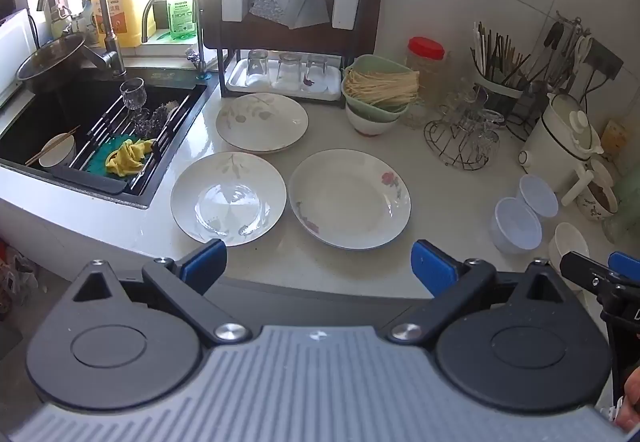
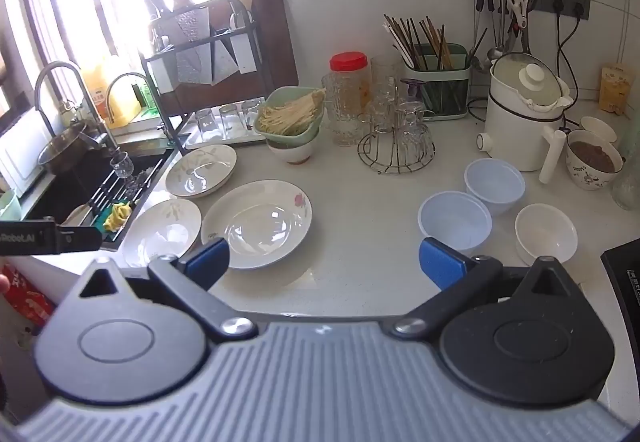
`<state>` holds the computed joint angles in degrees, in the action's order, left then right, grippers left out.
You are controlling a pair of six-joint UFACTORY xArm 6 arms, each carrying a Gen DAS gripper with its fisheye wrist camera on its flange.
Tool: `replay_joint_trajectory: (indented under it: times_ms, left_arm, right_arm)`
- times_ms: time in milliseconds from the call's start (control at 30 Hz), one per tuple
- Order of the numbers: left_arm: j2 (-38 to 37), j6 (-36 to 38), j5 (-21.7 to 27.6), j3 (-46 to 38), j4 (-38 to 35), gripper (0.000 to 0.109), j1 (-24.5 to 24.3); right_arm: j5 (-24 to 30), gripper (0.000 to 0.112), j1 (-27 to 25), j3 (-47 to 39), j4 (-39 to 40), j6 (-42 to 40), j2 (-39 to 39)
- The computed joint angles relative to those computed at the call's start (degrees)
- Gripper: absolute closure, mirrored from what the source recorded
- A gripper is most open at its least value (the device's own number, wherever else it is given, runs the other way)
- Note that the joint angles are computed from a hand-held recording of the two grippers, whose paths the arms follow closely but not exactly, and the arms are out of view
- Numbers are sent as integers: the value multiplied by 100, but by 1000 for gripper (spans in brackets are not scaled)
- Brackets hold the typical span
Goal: Organize plates and bowls
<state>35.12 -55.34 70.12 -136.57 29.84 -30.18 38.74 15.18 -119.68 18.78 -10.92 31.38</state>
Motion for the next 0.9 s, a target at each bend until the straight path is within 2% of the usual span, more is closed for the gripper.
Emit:
replay_joint_trajectory:
  times_ms: [67,233,300,400,533,600,667,900]
  left_arm:
    - [-31,31,37,16,16,8,-16]
    - [529,362,393,-914,-193,8,45]
    - [321,260,198,-495,-159,8,55]
    - [497,364,372,-891,-259,8,98]
    - [490,349,272,-838,-215,8,116]
    - [524,363,249,-872,-231,8,126]
    - [419,317,107,-652,-254,8,153]
    - [512,370,56,-762,-261,8,167]
  right_arm:
    - [80,9,9,-96,-102,55,43]
    - [-55,9,26,-100,-153,30,68]
    - [-152,9,28,-37,-110,-25,60]
    - [-159,9,31,-86,-184,62,153]
    - [-304,9,-44,35,-54,-65,145]
    - [-316,9,58,3,-309,177,99]
    - [-395,9,65,70,-331,168,68]
    - [-416,9,67,160,-406,287,14]
